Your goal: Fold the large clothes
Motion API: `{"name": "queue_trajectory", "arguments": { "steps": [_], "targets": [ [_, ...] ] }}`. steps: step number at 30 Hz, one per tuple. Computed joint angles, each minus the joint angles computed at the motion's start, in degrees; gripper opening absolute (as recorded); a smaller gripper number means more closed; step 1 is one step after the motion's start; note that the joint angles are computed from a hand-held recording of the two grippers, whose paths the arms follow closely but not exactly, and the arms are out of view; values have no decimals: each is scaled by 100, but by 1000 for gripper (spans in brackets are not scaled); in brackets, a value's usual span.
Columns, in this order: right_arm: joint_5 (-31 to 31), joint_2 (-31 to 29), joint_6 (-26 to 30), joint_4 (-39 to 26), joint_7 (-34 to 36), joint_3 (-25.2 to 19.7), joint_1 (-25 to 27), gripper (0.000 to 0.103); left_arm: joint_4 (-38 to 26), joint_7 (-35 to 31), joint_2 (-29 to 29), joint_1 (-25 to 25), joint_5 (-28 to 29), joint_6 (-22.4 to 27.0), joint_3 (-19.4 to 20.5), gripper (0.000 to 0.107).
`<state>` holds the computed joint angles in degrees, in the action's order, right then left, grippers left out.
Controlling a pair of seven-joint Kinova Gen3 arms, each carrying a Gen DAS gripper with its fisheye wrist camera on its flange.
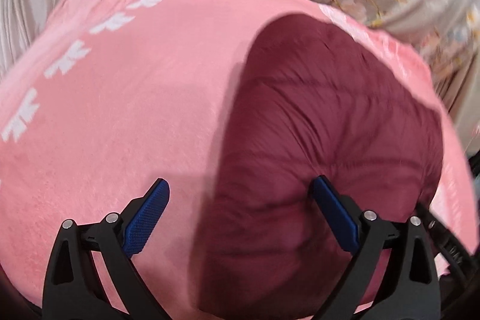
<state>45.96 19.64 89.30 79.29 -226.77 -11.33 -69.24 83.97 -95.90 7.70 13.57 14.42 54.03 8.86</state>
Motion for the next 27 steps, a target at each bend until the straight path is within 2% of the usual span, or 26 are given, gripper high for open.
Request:
{"name": "queue_trajectory", "arguments": {
  "steps": [3,6,8,15,16,19,21,24,25,27],
  "targets": [
    [91,-199,-502,368,-323,-24,125,82,-552,-116,414,-212,384,580,-32,94],
    [104,-190,-565,363,-296,-63,194,85,-994,-218,895,-542,988,1258,51,95],
    [130,-197,-625,386,-348,-70,205,85,-1029,-285,1036,-715,1366,1487,104,96],
    [238,-241,-929,481,-392,-70,313,86,-748,-636,911,-602,1545,1324,172,98],
    [288,-243,-1017,500,-350,-72,333,85,-780,-688,917,-574,1556,1340,191,93],
    [471,-282,-1308,649,-402,-61,378,75,-895,-607,889,-404,1395,1349,178,83],
    [590,-290,-1346,645,-398,-133,429,60,-975,-560,850,-322,1265,1349,163,69],
    [577,-127,-801,136,119,-62,252,26,-998,-760,698,-334,1209,1324,163,45],
    [624,-64,-568,-73,282,-48,169,23,-993,-912,614,-389,1284,1331,174,40],
    [821,16,-222,-372,412,44,-59,20,-1013,-1169,472,-512,1519,1388,175,36]
  ]
}}
